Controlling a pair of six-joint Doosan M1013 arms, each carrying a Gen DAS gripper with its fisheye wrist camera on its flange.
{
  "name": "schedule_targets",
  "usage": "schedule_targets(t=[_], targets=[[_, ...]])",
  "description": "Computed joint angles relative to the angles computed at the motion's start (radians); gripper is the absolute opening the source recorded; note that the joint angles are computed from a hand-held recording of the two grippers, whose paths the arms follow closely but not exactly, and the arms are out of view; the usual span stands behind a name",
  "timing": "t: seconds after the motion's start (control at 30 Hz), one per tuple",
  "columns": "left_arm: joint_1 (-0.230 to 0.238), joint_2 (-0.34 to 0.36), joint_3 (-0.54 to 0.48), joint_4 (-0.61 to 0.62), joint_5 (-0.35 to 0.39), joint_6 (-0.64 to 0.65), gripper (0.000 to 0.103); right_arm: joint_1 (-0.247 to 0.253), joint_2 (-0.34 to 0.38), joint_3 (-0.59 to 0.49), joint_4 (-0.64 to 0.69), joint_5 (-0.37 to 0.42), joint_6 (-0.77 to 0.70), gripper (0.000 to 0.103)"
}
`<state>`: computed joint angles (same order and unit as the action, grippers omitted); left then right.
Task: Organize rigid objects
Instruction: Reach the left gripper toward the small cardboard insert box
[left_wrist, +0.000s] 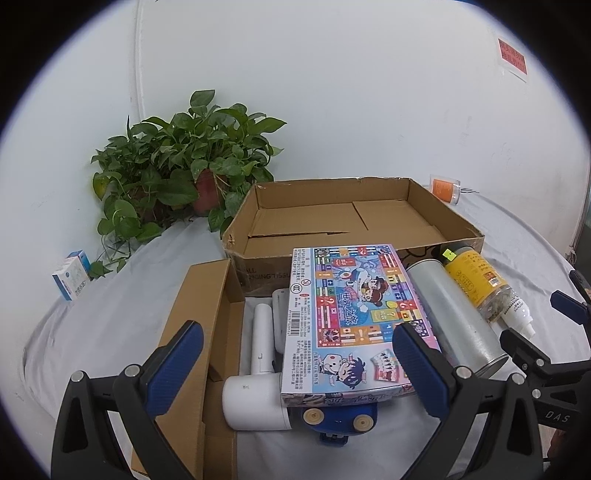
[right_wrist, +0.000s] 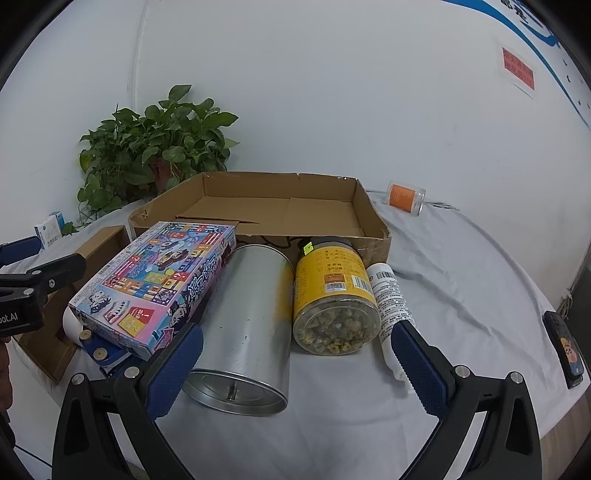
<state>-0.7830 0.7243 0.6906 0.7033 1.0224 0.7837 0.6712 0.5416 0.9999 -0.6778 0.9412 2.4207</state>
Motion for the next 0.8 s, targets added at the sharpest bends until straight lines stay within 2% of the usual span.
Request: schedule_targets(t=[0.17, 0.3, 0.4, 0.5, 0.57, 0.63, 0.77, 0.8], targets=[[0.003, -0.002, -0.003, 0.016, 0.046, 0.015, 0.102, 0.001, -0.008, 0.008, 0.019, -0.036, -0.016, 0.103], [0.013, -0.035, 0.056, 0.035, 0.081, 0.015, 0.102, -0.001, -0.021, 0.023, 0.088, -0.117, -0.072, 0.103], [0.024, -0.053, 0.097, 0.032, 0.118, 0.025, 0.1, 0.005, -0.016, 0.013, 0.114, -0.14, -0.102, 0.103], [0.036, -0.057, 0.115, -0.011, 0.154, 0.051, 0.082, 0.007, -0.014, 0.011, 0.166, -0.183, -0.145, 0.103], [0.042, -0.051, 0.115, -0.047, 0.174, 0.089, 0.058, 0.012, -0.009, -0.001, 0.197, -0.201, -0.189, 0.103], [0.039, -0.051, 0.125, -0.013, 0.198, 0.066, 0.051, 0.019, -0.005, -0.01, 0.215, -0.214, -0.227, 0.103], [0.075, -0.117, 0.215, -0.097, 0.081, -0.056, 0.035, 0.029, 0.004, -0.032, 0.258, -0.234, -0.297, 0.103], [0.089, -0.13, 0.229, -0.123, 0.071, -0.07, 0.034, 0.03, 0.008, -0.041, 0.276, -0.238, -0.316, 0.103]])
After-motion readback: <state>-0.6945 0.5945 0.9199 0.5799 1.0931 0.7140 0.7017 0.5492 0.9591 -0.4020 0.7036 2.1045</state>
